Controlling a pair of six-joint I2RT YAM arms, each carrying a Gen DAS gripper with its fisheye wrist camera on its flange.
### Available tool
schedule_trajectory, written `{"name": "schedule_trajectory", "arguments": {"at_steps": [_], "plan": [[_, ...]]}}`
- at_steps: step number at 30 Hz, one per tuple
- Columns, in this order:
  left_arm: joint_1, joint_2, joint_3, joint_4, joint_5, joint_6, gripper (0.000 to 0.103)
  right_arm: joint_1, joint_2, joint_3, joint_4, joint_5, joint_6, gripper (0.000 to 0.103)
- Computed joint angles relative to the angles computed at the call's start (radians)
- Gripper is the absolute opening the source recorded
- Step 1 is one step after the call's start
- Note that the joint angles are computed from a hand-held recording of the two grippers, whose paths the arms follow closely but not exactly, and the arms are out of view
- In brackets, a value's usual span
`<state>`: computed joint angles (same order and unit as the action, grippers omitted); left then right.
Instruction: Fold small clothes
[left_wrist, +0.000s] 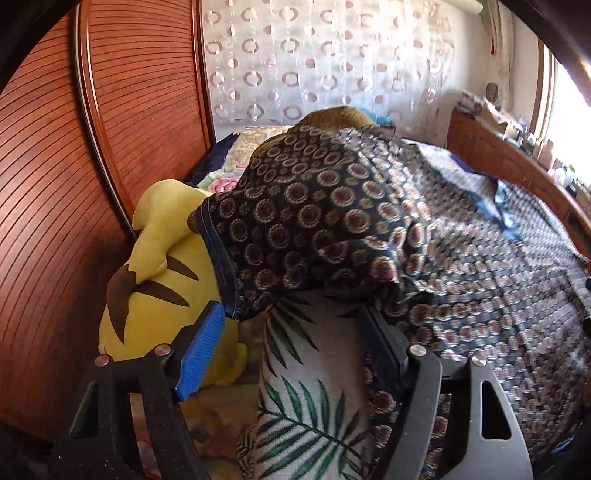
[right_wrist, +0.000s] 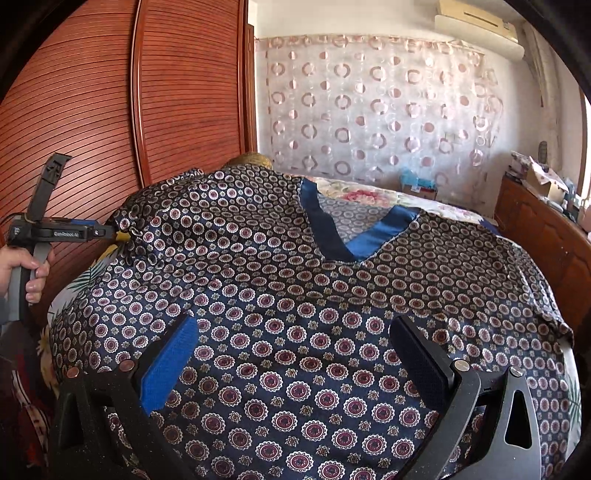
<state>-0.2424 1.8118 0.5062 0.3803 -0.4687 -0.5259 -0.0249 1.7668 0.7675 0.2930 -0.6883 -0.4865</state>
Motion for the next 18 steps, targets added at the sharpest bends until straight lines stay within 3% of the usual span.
{"name": "schedule_trajectory", "arguments": {"at_steps": [4,8,12,18], "plan": [[0.034,0.05,0.035,0.007,-0.012,0.026,0.052,0.0,-0.017,0.003,-0.022,0.007,-0.012,0.103],[0.086,0.113,0.081,-0.02,-0.045,0.072,0.042,0.037,-0.022,-0.018,0.026,0.04,0.006,0.103],[0.115,0.059,0.002,0.071,-0.032,0.072,0.015,0.056,-0.026,-0.043,0.062,0.053,0.011,0.103],[0.075,-0.09,-0.033,0.052,-0.098,0.114,0.006,0.092,0.007,-0.052,0.117,0.074,0.035,0.103]]}}
